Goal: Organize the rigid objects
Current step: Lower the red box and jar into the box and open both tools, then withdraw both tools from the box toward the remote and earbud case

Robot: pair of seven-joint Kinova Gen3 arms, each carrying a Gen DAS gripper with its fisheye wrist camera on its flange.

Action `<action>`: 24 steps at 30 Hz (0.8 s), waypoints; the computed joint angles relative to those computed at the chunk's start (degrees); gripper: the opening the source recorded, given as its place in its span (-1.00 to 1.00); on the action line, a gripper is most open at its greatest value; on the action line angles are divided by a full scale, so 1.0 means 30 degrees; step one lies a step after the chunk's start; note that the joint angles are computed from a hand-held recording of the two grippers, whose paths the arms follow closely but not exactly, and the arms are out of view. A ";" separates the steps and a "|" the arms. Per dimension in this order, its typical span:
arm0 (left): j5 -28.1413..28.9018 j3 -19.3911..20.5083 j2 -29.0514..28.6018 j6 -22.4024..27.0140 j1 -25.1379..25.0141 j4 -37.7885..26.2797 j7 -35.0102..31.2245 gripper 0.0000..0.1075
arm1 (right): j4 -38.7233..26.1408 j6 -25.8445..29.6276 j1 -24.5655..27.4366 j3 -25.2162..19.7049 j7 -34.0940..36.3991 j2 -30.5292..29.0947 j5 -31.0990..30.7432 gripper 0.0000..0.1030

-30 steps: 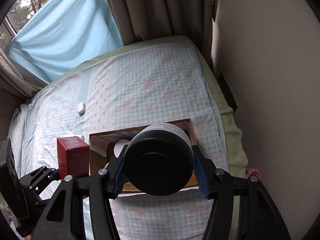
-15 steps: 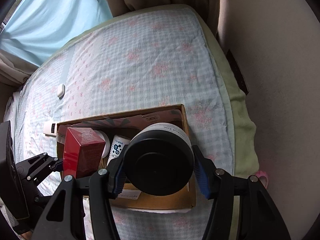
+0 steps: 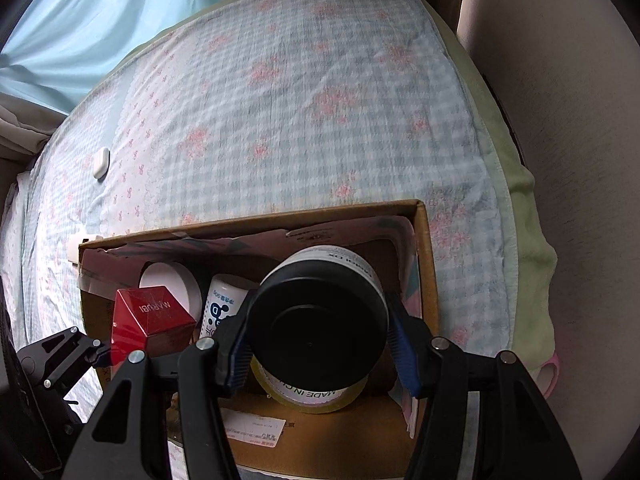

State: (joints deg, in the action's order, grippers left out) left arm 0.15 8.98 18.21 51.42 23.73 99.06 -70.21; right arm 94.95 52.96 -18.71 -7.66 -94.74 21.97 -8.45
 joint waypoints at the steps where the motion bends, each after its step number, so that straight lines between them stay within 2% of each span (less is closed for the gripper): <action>1: -0.0197 -0.0036 0.0029 0.0061 0.0129 -0.0038 0.0108 -0.24 | -0.0311 0.0417 -0.0206 0.0108 -0.0168 0.0213 0.0195 0.07; 3: -0.0541 -0.0071 -0.0078 0.0011 0.0318 -0.0020 0.0226 0.19 | -0.0490 0.0631 -0.0164 0.0048 -0.0223 0.0375 0.0161 0.32; 4: -0.0643 -0.0076 -0.0259 -0.0088 0.0365 0.0074 0.0269 0.89 | -0.0250 0.0272 0.0033 0.0028 0.0124 0.0128 -0.0291 0.70; 5: -0.0695 -0.0095 -0.0577 -0.0464 0.0374 0.0354 0.0348 0.91 | 0.0212 -0.0397 0.0534 -0.0345 0.0441 -0.0241 -0.0866 0.98; 8: -0.0384 -0.0053 -0.0966 -0.0719 0.0089 0.0733 0.0356 0.91 | 0.1203 -0.1723 0.0136 0.0052 -0.0437 -0.1171 -0.0743 1.00; 12: -0.0422 -0.0014 -0.1397 -0.0865 0.0035 0.1211 0.0649 0.91 | 0.1754 -0.2215 -0.0052 0.0102 -0.1248 -0.1697 -0.0332 1.00; 19: -0.1119 0.0050 -0.2094 -0.0935 0.0281 0.1636 0.1607 0.91 | 0.1995 -0.2260 -0.0151 -0.0022 -0.1505 -0.2519 -0.0044 1.00; 24: -0.1652 0.0209 -0.3081 -0.0091 0.0482 0.1496 0.2338 0.91 | 0.1877 -0.1501 -0.0131 -0.0082 -0.1727 -0.3265 -0.0158 1.00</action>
State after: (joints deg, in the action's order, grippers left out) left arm -4.81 9.60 8.96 51.14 25.17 103.54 -63.20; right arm 100.58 48.46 -19.10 -7.90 -99.92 12.18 -8.93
